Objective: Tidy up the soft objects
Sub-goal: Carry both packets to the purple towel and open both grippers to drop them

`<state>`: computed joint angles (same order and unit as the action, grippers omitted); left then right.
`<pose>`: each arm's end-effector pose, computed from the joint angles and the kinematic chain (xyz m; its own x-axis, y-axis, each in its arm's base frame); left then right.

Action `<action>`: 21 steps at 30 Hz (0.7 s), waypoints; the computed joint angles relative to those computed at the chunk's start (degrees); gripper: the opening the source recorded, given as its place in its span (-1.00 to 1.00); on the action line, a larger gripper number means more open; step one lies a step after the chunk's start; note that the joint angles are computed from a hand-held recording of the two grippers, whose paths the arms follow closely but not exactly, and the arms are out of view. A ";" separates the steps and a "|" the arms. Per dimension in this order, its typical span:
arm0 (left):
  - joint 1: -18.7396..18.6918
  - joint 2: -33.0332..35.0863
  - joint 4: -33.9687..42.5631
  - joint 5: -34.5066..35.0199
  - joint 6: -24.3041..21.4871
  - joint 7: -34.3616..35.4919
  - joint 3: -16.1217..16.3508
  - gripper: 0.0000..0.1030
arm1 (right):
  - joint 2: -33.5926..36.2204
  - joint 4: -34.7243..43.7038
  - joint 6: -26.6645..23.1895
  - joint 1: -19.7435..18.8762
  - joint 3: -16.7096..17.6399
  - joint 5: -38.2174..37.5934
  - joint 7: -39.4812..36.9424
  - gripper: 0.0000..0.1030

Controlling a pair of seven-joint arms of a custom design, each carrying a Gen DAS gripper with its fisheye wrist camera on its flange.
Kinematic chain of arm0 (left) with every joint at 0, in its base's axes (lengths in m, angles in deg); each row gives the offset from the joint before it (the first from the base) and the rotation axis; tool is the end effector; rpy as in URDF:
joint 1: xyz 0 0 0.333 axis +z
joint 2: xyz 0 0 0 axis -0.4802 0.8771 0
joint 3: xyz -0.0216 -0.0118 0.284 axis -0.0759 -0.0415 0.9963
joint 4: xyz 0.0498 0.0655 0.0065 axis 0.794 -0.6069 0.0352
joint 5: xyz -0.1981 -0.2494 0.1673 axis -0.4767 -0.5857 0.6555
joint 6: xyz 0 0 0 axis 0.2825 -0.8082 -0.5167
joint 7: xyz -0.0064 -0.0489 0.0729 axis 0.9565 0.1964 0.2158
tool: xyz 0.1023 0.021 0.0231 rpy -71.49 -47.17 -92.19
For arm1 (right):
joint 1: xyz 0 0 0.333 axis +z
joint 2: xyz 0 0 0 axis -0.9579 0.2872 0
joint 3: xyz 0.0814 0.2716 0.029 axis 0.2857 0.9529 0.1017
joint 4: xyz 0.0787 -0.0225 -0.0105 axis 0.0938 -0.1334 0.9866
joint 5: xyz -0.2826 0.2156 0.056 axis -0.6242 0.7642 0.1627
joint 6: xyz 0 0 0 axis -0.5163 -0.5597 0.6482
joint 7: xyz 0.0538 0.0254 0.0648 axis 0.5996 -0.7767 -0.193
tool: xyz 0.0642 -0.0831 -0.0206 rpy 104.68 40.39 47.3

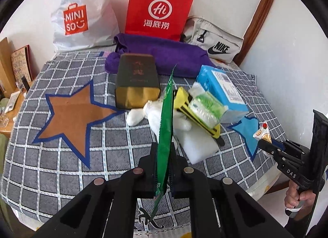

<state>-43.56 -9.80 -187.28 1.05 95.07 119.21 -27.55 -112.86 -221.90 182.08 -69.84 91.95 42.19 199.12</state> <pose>0.4433 -0.1146 0.4238 -0.3874 -0.8939 0.2256 -0.7853 0.1918 -0.5887 0.3587 0.0884 0.3951 0.0329 -0.9967 -0.0739 -0.7474 0.0245 -0.6639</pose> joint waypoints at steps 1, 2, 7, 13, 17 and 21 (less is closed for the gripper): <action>0.25 0.04 0.47 0.49 -0.09 -0.54 -0.11 -0.83 | -0.01 0.61 -0.40 0.02 -0.33 0.09 -0.12 -0.62; 0.50 0.30 1.16 1.10 -0.25 -1.27 -0.25 -0.83 | 0.09 1.13 -0.64 0.09 -0.67 0.19 -0.22 -0.62; 2.48 2.72 5.07 6.55 -0.41 -7.03 -1.76 -0.83 | 1.98 5.71 -2.96 -0.70 -1.86 0.10 -0.85 -0.62; 4.44 8.19 12.64 13.27 -1.48 -13.80 -3.19 -0.83 | 6.95 13.02 -4.42 0.26 -4.48 0.34 -3.05 -0.62; 5.98 12.85 18.89 19.79 -2.51 -19.57 -4.62 -0.83 | 11.56 18.84 -5.15 1.49 -6.54 1.22 -4.93 -0.62; 7.03 17.26 24.86 25.92 -3.90 -24.80 -5.54 -0.83 | 16.65 25.33 -6.19 3.03 -8.88 3.19 -7.95 -0.62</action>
